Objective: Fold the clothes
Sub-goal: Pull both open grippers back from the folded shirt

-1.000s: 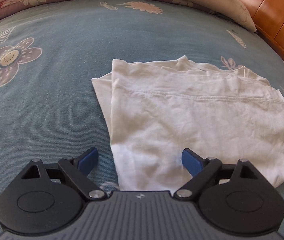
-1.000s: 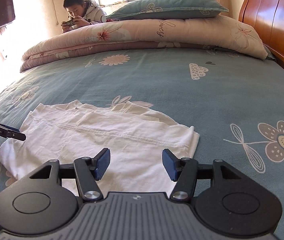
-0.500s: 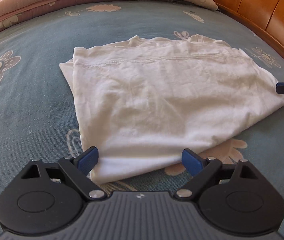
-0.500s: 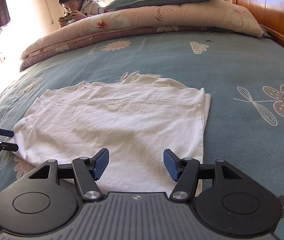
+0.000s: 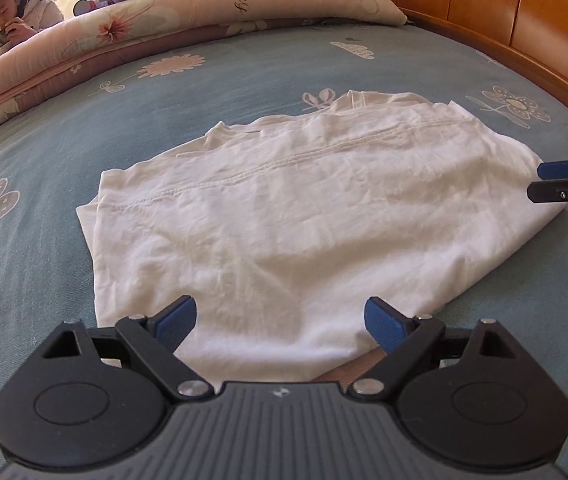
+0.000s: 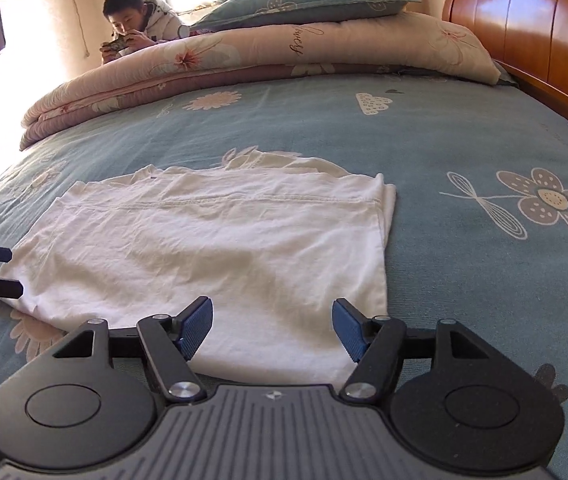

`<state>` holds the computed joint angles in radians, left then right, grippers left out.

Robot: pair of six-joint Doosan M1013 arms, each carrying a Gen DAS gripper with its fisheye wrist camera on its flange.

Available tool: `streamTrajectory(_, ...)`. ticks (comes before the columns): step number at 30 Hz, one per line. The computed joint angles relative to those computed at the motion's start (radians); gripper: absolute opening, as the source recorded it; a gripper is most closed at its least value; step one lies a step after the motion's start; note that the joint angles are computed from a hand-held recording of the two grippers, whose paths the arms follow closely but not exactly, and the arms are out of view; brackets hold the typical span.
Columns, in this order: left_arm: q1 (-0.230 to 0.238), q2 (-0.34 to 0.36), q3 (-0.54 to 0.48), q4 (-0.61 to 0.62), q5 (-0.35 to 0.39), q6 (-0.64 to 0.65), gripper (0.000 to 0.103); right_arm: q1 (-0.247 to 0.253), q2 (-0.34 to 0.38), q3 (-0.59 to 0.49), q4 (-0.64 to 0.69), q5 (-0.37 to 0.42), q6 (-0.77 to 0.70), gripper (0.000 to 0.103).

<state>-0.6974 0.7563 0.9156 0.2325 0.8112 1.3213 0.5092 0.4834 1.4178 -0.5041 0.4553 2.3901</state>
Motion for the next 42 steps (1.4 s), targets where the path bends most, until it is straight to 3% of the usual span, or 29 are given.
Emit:
streamTrajectory(2,-0.007,0.013,-0.007,0.047,0.044,-0.037,0.091,0.015,0.022,-0.022,-0.057,0.036,0.009,0.071)
streamTrajectory(4,0.001,-0.011,0.043,0.031,0.007,-0.071,0.091,0.017,0.033,-0.029,-0.032,0.066,-0.015,0.071)
streamTrajectory(9,0.019,-0.057,0.120,0.017,-0.003,-0.120,0.094,-0.001,-0.009,0.060,-0.033,-0.017,0.061,0.074)
streamTrajectory(12,0.016,-0.071,0.122,0.023,0.017,-0.127,0.094,-0.005,-0.026,0.073,-0.005,-0.004,0.069,0.074)
streamTrajectory(17,0.006,-0.066,0.074,-0.006,0.009,-0.149,0.095,0.015,-0.043,0.062,-0.038,0.027,0.127,0.080)
streamTrajectory(19,-0.008,-0.029,0.002,0.044,0.085,-0.219,0.094,0.020,-0.039,0.049,-0.036,0.011,0.129,0.084)
streamTrajectory(22,-0.019,0.005,-0.043,0.081,0.139,-0.300,0.094,0.027,-0.025,0.026,-0.013,-0.003,0.109,0.085)
streamTrajectory(27,-0.006,0.005,-0.013,0.063,0.170,-0.366,0.094,0.034,0.003,0.004,0.019,0.075,0.118,0.085)
streamTrajectory(28,-0.002,-0.011,0.014,0.056,0.136,-0.358,0.094,0.034,0.004,0.008,0.022,0.087,0.122,0.085)
streamTrajectory(31,0.013,-0.021,0.002,0.024,0.122,-0.329,0.094,0.031,-0.020,0.055,0.000,0.048,0.184,0.086)
streamTrajectory(36,0.048,0.033,-0.123,-0.007,0.063,-0.274,0.095,0.041,-0.037,0.092,-0.100,0.031,0.358,0.091)
streamTrajectory(39,0.075,0.111,-0.251,-0.073,0.101,-0.238,0.094,0.043,-0.035,0.091,-0.098,0.025,0.350,0.092)
streamTrajectory(42,0.092,0.160,-0.316,-0.122,0.139,-0.201,0.094,0.040,-0.036,0.091,-0.087,0.016,0.339,0.093)
